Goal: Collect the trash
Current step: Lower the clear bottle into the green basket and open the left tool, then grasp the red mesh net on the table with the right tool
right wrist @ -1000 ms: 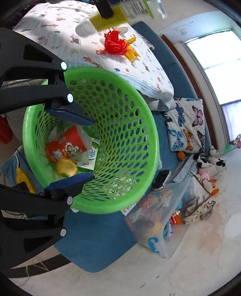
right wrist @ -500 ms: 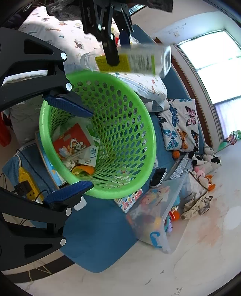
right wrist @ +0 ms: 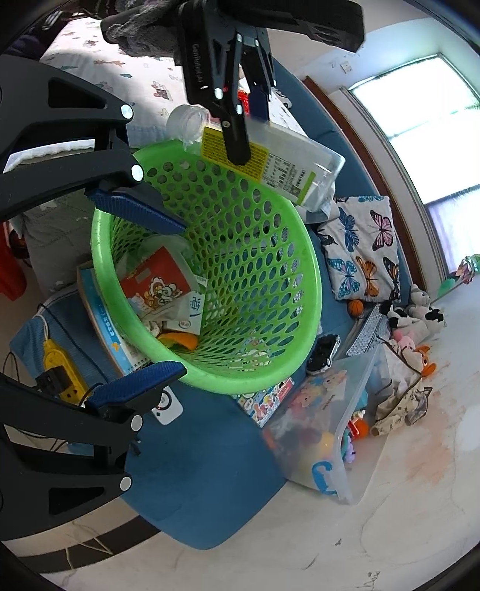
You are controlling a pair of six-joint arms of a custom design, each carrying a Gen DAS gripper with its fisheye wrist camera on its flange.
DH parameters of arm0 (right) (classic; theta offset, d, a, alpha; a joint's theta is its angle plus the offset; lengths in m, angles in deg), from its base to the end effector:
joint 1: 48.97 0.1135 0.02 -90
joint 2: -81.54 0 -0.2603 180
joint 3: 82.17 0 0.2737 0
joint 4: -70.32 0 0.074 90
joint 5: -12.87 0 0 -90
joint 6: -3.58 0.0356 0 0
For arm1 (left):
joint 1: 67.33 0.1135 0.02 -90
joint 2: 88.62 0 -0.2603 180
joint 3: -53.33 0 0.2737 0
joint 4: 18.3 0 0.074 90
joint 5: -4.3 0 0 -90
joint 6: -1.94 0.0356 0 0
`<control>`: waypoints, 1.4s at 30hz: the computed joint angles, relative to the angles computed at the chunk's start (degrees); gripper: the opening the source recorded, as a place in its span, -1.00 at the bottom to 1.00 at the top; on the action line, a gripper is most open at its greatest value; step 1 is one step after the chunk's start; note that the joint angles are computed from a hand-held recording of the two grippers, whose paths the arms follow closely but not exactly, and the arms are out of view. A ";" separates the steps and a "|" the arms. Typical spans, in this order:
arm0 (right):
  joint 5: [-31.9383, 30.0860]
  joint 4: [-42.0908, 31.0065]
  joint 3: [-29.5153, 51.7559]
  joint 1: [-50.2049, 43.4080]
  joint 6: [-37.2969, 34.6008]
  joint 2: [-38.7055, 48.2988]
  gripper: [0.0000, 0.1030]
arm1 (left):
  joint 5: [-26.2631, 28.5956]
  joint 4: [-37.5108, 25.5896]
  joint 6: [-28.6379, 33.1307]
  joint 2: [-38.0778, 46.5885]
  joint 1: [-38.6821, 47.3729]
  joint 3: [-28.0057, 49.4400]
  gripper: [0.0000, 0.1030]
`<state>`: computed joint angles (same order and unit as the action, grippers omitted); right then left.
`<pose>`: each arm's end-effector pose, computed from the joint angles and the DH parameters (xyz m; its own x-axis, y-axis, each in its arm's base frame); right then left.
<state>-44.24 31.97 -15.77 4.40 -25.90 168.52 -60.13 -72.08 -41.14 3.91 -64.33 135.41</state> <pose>0.2041 0.2422 0.1882 -0.6926 0.2937 -0.6589 0.1955 0.9556 0.2204 0.3471 0.0028 0.2283 -0.5119 0.6329 -0.5808 0.7526 0.6564 0.0521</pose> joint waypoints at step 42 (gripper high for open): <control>0.89 -0.26 8.46 3.09 -3.33 5.47 0.54 | 10.68 -2.50 3.15 0.12 17.84 1.07 0.25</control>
